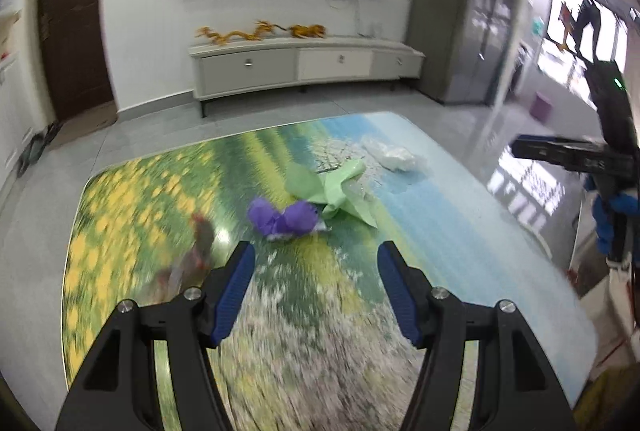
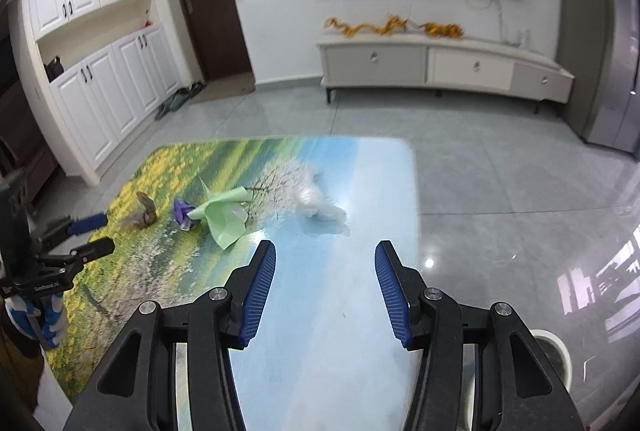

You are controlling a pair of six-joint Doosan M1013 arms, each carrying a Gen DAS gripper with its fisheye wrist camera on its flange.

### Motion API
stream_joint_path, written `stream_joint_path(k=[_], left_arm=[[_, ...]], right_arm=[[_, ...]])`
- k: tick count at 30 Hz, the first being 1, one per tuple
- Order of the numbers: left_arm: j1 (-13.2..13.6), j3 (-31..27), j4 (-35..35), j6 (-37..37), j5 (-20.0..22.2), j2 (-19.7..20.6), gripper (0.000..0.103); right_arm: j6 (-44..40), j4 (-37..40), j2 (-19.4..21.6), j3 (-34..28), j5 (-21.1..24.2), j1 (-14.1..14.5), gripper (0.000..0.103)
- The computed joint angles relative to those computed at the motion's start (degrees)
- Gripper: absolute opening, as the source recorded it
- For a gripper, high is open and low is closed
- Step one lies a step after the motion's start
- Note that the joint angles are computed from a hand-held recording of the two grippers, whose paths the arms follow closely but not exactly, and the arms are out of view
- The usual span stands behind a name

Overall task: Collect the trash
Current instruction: 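Move both open grippers back over the table, then grasp a purple bag with the left gripper while the right gripper grasps a clear plastic bag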

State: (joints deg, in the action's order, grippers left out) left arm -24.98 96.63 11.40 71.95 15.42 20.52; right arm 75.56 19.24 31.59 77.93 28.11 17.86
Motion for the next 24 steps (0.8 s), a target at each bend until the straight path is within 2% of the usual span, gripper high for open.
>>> stream_joint_path(k=[2, 9, 15, 20, 23, 24], left_arm=[[0.13, -2.59, -4.36, 7.71, 2.13, 1.79, 0.062], [1.02, -10.55, -11.02, 24.71, 9.53, 7.04, 0.062], [1.16, -13.81, -8.51, 28.58, 13.26, 10.04, 0.062], [1.75, -14.51, -11.73, 30.84, 14.77, 11.13, 0.062], [1.99, -14.31, -13.7, 32.5, 15.7, 11.28, 0.062], [1.92, -14.3, -13.62, 32.44, 16.13, 11.26, 0.061]], right_arm=[[-1.72, 1.66, 2.53, -3.0, 2.12, -0.01, 0.051], [-5.33, 2.9, 9.45, -12.68, 6.88, 0.45, 0.056], [-4.29, 0.21, 14.87, -20.35, 10.57, 1.21, 0.056], [-2.07, -1.37, 17.46, -23.81, 12.5, 1.32, 0.056], [-2.19, -1.09, 18.01, -24.51, 13.25, 1.25, 0.051], [-2.29, -0.91, 18.01, -24.44, 13.3, 1.21, 0.045]])
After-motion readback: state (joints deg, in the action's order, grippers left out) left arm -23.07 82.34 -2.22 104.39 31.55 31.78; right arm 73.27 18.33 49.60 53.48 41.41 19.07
